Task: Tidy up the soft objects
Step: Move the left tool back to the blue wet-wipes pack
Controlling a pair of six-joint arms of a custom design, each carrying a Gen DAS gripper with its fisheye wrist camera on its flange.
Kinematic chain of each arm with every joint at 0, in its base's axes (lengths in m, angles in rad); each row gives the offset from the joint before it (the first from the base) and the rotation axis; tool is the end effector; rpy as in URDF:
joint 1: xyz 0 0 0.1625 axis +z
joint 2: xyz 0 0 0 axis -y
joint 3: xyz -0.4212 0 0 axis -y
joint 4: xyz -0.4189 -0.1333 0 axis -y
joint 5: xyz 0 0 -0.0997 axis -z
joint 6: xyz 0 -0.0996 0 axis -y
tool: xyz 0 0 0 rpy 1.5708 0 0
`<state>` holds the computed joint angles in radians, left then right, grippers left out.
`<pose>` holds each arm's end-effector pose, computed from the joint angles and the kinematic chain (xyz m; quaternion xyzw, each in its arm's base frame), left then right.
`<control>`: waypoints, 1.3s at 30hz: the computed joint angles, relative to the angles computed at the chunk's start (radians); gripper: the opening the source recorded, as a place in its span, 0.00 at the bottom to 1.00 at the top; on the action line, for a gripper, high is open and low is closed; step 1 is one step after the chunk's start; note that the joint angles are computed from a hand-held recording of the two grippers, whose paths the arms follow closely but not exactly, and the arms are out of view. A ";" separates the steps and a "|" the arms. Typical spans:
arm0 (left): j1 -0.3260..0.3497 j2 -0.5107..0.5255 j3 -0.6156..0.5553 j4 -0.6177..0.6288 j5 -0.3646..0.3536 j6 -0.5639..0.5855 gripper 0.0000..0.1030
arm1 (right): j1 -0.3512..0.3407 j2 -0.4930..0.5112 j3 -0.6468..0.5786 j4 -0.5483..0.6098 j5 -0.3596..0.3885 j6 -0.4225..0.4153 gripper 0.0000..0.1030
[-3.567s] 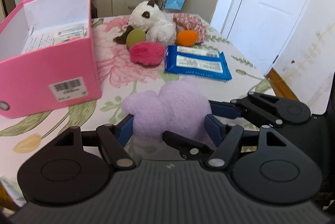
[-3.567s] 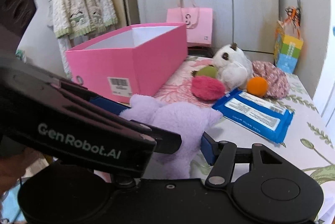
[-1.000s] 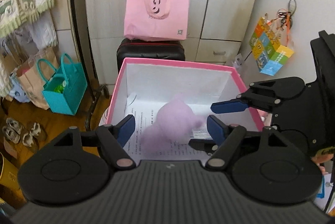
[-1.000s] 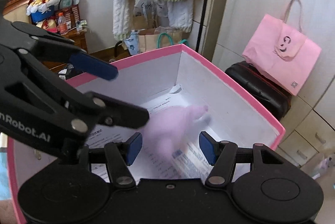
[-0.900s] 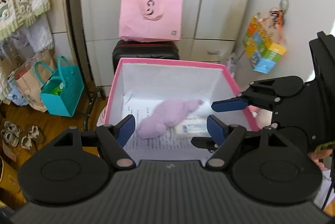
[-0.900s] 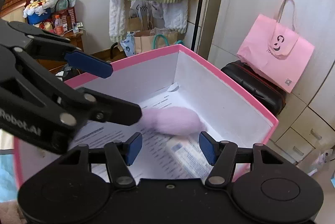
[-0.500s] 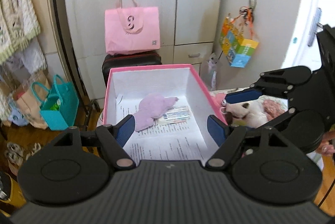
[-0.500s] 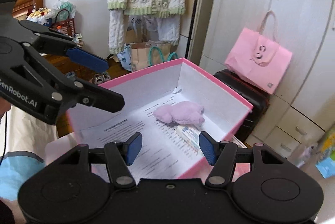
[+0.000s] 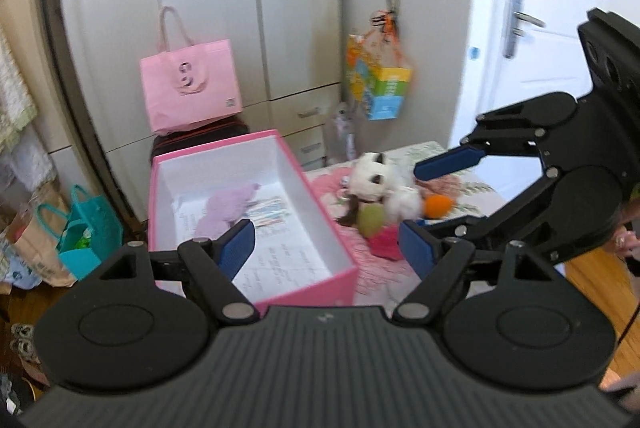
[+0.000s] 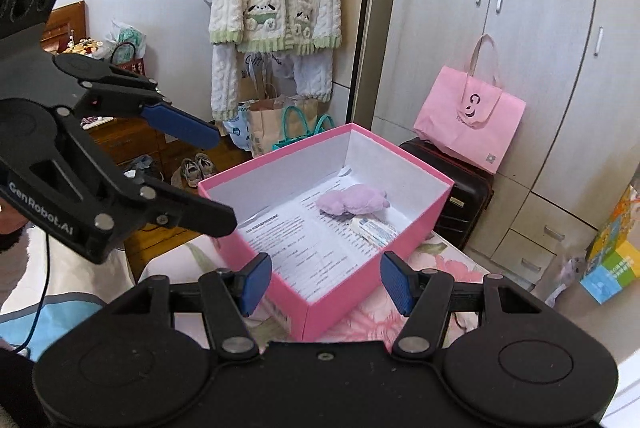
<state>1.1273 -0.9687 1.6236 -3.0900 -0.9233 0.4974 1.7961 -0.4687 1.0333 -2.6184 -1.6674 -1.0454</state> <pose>-0.1240 -0.7116 0.2788 0.2715 0.8278 -0.3891 0.2995 0.3136 -0.8145 0.0871 0.5663 -0.7874 0.2004 0.1382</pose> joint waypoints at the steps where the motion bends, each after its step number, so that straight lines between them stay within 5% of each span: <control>1: -0.006 -0.004 0.009 0.000 -0.001 0.003 0.76 | -0.002 -0.017 0.024 -0.010 0.002 -0.002 0.64; 12: -0.056 0.012 0.071 0.013 -0.003 0.051 0.78 | -0.051 -0.189 0.294 -0.169 0.045 -0.035 0.68; 20: -0.025 0.103 -0.017 0.135 -0.110 -0.010 0.78 | -0.125 -0.255 0.420 -0.265 0.064 -0.033 0.76; 29: 0.046 0.263 -0.194 0.242 -0.214 -0.054 0.81 | -0.215 -0.226 0.411 -0.329 0.072 0.003 0.83; 39: 0.104 0.449 -0.424 0.321 -0.209 -0.087 0.81 | -0.294 -0.094 0.311 -0.464 0.110 -0.032 0.83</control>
